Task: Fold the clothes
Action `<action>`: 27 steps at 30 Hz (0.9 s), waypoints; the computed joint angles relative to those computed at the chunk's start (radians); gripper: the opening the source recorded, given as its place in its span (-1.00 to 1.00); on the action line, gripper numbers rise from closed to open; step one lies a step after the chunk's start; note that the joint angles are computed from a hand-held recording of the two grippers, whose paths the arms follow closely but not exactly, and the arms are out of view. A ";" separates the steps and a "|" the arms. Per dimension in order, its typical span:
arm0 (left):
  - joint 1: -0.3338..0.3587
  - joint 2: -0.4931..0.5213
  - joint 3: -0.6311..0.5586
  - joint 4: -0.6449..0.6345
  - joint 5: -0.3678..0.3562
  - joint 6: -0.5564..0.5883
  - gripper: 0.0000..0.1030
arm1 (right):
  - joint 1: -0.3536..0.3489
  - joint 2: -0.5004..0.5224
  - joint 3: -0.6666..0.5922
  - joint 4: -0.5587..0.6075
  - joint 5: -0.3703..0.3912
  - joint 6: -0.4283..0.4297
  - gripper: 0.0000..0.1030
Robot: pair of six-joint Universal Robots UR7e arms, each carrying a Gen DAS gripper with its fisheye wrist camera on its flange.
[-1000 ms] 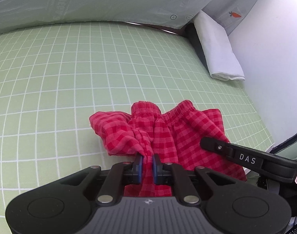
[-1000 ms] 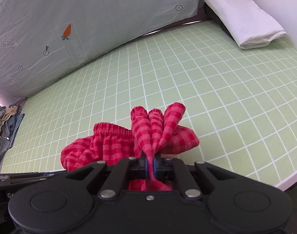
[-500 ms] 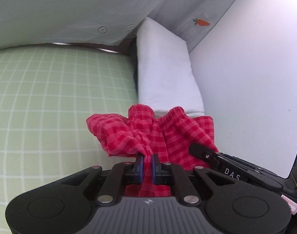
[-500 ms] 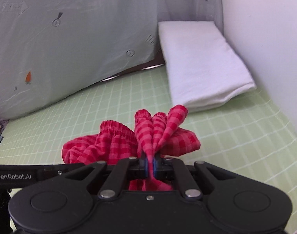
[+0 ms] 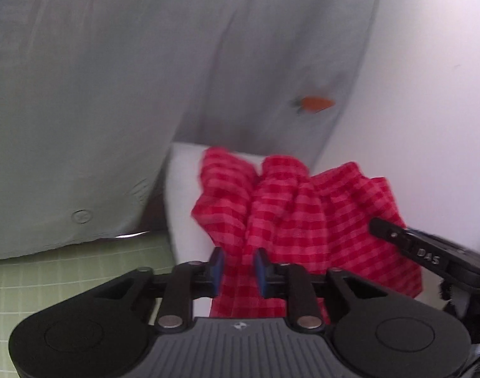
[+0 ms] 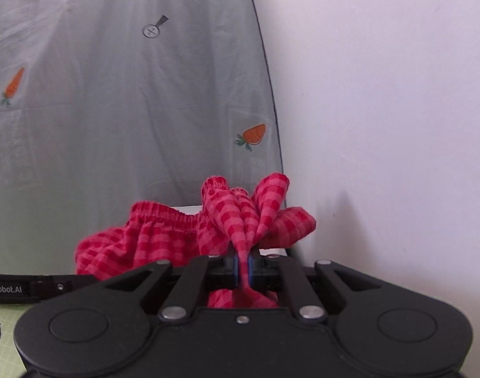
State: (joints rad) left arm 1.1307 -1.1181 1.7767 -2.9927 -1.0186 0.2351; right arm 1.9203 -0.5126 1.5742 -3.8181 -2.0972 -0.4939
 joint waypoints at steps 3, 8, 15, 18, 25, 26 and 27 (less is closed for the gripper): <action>0.031 0.055 -0.057 0.047 0.093 0.002 0.13 | -0.027 0.075 -0.133 0.110 -0.068 -0.118 -0.05; 0.050 0.013 0.028 0.033 0.108 -0.086 0.80 | -0.037 0.072 -0.074 0.102 -0.066 -0.115 0.65; -0.020 -0.124 0.220 0.065 0.168 -0.166 0.95 | 0.003 0.002 0.147 0.096 -0.144 0.084 0.87; -0.065 -0.206 0.302 0.128 0.165 -0.208 0.99 | 0.034 -0.036 0.255 0.076 -0.164 0.191 0.97; -0.169 -0.383 0.491 0.185 0.171 -0.285 0.99 | 0.108 -0.101 0.458 0.003 -0.193 0.354 1.00; -0.181 -0.406 0.511 0.197 0.172 -0.282 0.99 | 0.121 -0.105 0.478 -0.012 -0.209 0.368 1.00; -0.195 -0.430 0.531 0.209 0.173 -0.279 0.99 | 0.135 -0.107 0.495 -0.027 -0.229 0.384 1.00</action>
State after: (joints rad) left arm 0.9362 -1.5484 2.3078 -2.7839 -0.8456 -0.0438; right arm 2.0555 -0.6199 2.0690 -3.8449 -2.3263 -0.1096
